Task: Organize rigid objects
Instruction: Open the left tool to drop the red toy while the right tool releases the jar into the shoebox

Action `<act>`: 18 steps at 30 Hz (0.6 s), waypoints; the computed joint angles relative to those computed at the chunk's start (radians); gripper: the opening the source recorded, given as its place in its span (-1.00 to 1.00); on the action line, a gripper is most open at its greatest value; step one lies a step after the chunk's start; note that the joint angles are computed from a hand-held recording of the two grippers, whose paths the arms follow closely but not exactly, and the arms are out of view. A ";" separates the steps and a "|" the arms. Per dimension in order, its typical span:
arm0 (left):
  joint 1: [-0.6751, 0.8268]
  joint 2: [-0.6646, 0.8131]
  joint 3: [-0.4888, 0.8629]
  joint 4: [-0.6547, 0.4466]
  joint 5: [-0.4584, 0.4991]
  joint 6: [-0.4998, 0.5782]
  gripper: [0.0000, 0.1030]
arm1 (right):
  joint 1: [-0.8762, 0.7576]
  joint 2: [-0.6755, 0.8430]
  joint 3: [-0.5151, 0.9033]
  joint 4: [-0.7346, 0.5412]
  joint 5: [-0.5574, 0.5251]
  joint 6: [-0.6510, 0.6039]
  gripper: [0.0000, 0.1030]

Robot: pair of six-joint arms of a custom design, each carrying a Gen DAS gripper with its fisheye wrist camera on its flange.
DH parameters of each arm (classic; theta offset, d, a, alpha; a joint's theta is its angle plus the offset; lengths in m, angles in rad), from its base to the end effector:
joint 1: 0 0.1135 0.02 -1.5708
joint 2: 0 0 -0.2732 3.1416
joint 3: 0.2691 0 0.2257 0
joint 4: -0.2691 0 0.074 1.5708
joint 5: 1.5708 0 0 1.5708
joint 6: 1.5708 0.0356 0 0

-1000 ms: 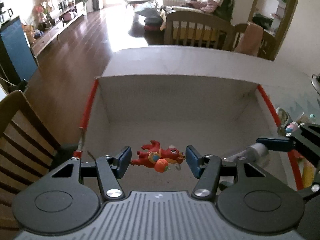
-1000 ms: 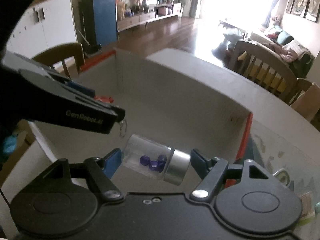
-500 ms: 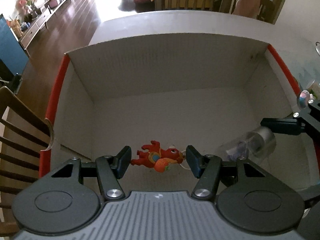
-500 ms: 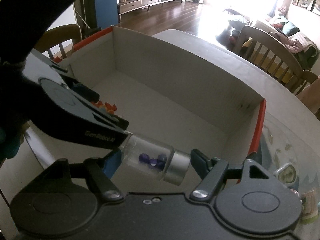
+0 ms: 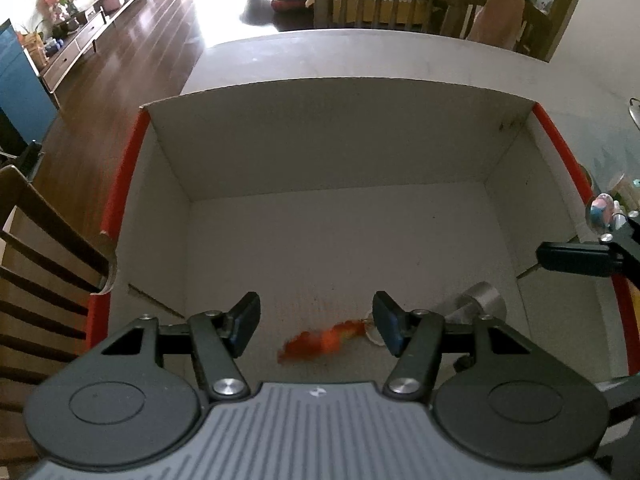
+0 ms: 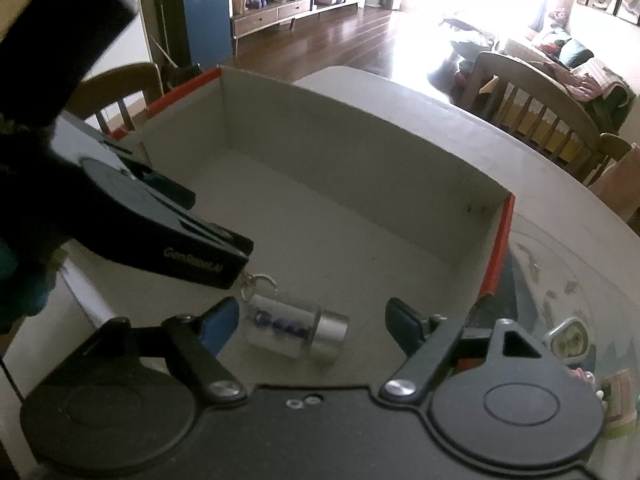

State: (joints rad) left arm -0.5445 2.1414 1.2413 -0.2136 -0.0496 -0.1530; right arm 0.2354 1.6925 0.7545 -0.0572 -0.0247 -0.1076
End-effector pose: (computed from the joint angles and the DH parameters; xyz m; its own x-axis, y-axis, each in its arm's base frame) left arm 0.3415 -0.2047 0.1120 -0.8346 0.3275 -0.4430 0.3758 0.9264 -0.0233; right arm 0.2817 0.0685 0.1528 -0.7846 -0.2986 -0.5434 -0.3324 0.9424 -0.0379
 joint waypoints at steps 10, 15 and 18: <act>-0.002 -0.103 -0.078 0.034 0.002 -0.007 0.20 | -0.075 -0.116 -0.032 -0.017 -0.078 -0.008 0.62; -0.010 -0.175 -0.133 0.056 -0.003 -0.009 0.20 | -0.089 -0.196 -0.069 -0.028 -0.098 0.006 0.66; -0.021 -0.222 -0.162 0.067 -0.012 -0.013 0.20 | -0.100 -0.245 -0.083 -0.037 -0.109 0.018 0.69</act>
